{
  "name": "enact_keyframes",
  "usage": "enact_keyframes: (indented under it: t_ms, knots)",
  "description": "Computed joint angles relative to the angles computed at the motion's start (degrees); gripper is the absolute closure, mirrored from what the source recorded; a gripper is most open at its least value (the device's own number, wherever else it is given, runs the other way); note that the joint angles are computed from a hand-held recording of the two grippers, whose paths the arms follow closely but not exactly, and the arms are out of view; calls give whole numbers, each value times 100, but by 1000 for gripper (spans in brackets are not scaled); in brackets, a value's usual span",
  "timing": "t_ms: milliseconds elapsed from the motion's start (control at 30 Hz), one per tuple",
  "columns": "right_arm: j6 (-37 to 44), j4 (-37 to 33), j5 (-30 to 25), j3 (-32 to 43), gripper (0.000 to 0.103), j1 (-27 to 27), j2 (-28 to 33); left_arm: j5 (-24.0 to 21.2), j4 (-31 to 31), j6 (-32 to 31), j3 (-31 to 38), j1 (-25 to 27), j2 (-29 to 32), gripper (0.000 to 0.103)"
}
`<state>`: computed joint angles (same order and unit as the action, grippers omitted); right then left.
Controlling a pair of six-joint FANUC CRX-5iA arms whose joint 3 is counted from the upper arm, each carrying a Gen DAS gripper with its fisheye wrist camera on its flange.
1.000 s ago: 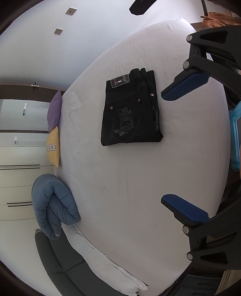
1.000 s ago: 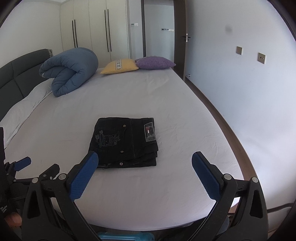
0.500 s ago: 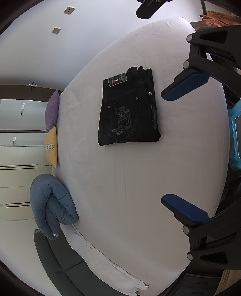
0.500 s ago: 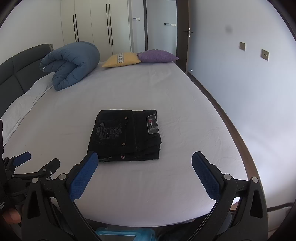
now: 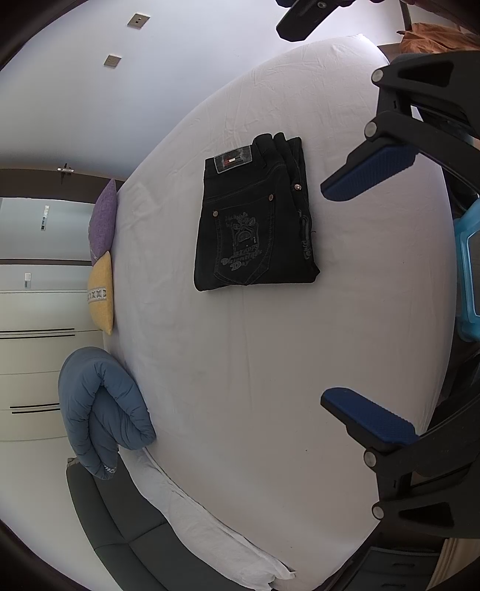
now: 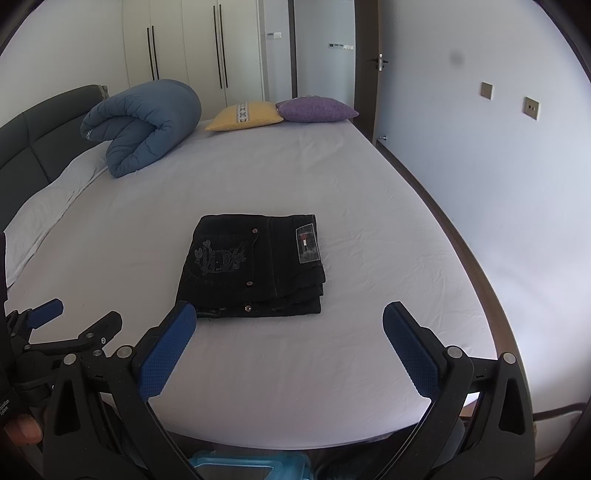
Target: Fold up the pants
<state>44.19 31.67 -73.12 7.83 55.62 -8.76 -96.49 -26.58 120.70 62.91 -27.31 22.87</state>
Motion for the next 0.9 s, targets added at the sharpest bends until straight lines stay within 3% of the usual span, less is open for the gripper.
enact_keyframes:
  t_ms: [900]
  knots:
    - [9,-46,19,-76,0,9,-58,-14,14,29,-31,-55,-3,0]
